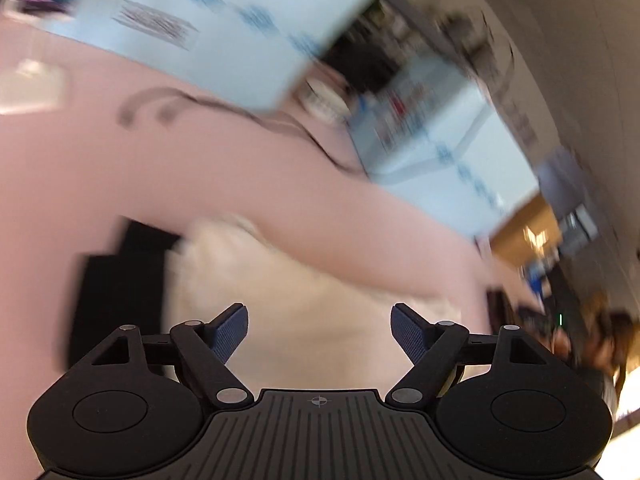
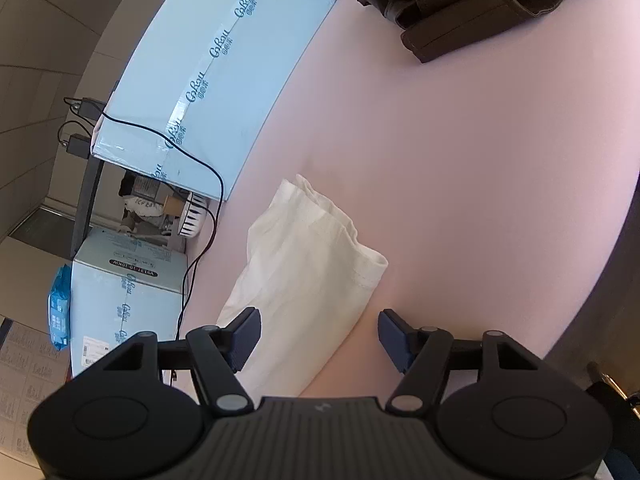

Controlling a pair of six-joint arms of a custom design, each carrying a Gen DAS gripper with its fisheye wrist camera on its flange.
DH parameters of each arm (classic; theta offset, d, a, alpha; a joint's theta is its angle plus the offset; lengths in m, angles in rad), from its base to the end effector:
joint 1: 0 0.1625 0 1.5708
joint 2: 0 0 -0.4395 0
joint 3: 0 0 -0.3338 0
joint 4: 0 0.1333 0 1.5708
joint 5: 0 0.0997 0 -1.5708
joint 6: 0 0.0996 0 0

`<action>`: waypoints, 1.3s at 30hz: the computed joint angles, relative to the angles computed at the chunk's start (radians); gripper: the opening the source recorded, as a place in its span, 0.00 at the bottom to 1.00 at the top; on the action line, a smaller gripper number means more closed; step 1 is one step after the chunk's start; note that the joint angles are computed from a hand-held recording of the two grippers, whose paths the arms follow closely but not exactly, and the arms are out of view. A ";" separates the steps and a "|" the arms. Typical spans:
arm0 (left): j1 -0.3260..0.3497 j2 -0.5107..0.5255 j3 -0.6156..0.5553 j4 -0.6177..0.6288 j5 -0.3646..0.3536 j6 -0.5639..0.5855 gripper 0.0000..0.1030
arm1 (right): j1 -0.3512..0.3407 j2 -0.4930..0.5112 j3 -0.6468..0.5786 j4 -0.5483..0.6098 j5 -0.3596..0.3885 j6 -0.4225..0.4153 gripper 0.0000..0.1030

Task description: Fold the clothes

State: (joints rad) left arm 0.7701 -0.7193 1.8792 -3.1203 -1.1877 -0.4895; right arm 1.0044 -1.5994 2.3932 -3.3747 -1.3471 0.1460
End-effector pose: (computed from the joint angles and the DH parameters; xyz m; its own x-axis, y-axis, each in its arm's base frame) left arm -0.3057 -0.5341 0.0985 -0.9721 0.1976 -0.1266 0.2345 0.8350 -0.4978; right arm -0.0603 -0.3844 0.3966 -0.8723 0.4261 -0.2399 0.4167 0.3909 -0.8207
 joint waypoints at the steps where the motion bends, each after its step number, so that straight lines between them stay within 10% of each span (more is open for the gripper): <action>1: 0.009 0.033 -0.038 0.026 -0.034 0.007 0.78 | 0.015 0.021 -0.004 -0.036 -0.021 0.007 0.64; 3: 0.031 0.111 -0.133 0.107 -0.096 0.000 0.78 | 0.038 0.048 -0.016 -0.071 -0.061 0.021 0.55; 6: 0.024 0.169 -0.161 0.059 -0.052 0.045 0.82 | 0.067 0.096 -0.034 -0.131 -0.162 0.024 0.08; 11: 0.037 0.151 -0.132 0.031 -0.100 0.021 0.85 | 0.060 0.145 -0.024 -0.253 -0.144 -0.004 0.07; 18: 0.027 0.160 -0.131 0.017 -0.091 0.043 0.87 | 0.182 0.378 0.057 -0.824 -0.025 -0.517 0.08; 24: 0.026 0.173 -0.139 0.005 -0.091 0.054 0.91 | 0.232 0.315 0.074 -0.407 0.041 -0.900 0.13; 27: 0.026 0.176 -0.138 -0.007 -0.092 0.053 0.92 | 0.266 0.339 0.042 -0.290 -0.074 -0.894 0.13; 39: 0.019 0.236 -0.272 -0.084 -0.303 0.136 0.92 | 0.257 0.373 0.083 -0.362 -0.025 -0.941 0.34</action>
State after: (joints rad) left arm 0.7892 -0.4837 1.6075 -3.2043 -1.4907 -0.3538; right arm 1.2616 -1.2264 2.4759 -3.7368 -1.3720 -0.7952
